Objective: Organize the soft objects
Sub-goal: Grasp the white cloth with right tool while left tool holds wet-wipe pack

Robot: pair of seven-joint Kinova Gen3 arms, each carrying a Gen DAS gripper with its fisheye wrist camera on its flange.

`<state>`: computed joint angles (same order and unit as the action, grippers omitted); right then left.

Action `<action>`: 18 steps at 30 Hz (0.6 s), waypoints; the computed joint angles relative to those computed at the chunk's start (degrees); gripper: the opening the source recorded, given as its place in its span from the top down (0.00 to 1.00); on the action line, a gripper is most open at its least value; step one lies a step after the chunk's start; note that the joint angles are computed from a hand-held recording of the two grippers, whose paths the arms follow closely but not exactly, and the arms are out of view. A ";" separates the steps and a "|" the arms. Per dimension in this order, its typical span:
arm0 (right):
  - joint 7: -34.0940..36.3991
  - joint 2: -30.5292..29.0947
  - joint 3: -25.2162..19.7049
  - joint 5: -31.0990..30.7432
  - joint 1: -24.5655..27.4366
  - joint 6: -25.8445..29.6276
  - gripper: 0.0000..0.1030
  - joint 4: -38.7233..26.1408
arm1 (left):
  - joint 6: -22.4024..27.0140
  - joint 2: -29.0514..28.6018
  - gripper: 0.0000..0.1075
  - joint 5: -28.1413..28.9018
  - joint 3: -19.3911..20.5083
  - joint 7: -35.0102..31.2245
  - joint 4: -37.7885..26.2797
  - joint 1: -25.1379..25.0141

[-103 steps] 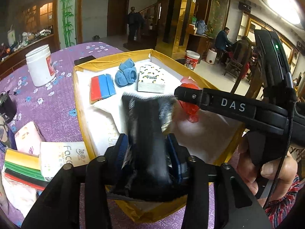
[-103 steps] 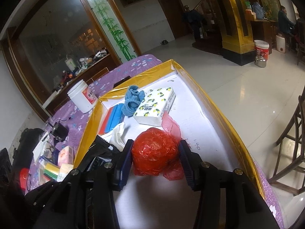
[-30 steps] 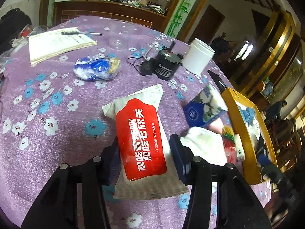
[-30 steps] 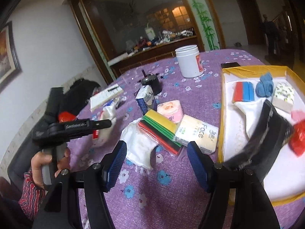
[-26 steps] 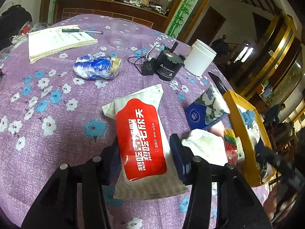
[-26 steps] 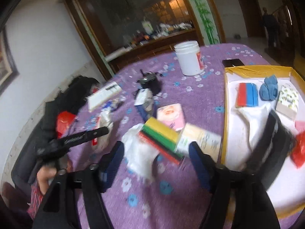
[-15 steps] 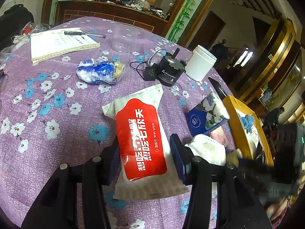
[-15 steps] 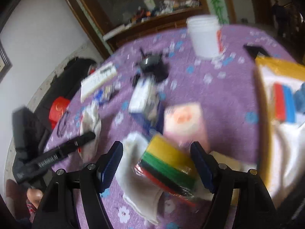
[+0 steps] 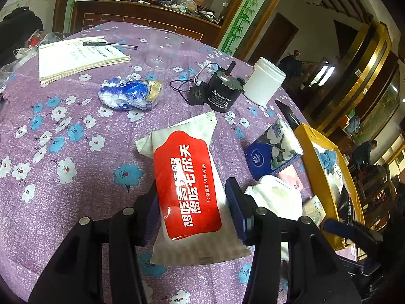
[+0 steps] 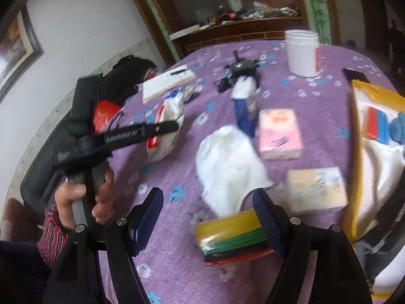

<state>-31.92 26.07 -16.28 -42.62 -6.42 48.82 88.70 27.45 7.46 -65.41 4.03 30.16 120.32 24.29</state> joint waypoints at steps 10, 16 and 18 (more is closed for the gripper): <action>-15.37 1.77 7.70 18.93 -16.49 -7.68 0.46 -4.96 | -0.37 0.33 0.56 0.73 -0.43 -1.26 -0.42 0.16; -20.11 0.07 4.33 21.15 -12.86 -9.92 0.87 -1.87 | -0.08 0.44 0.56 0.00 -0.43 -1.21 -0.60 0.62; -16.51 -1.59 0.18 16.50 -7.57 -10.64 0.87 -0.14 | 0.08 0.38 0.56 -0.53 -0.42 -0.56 -0.46 0.71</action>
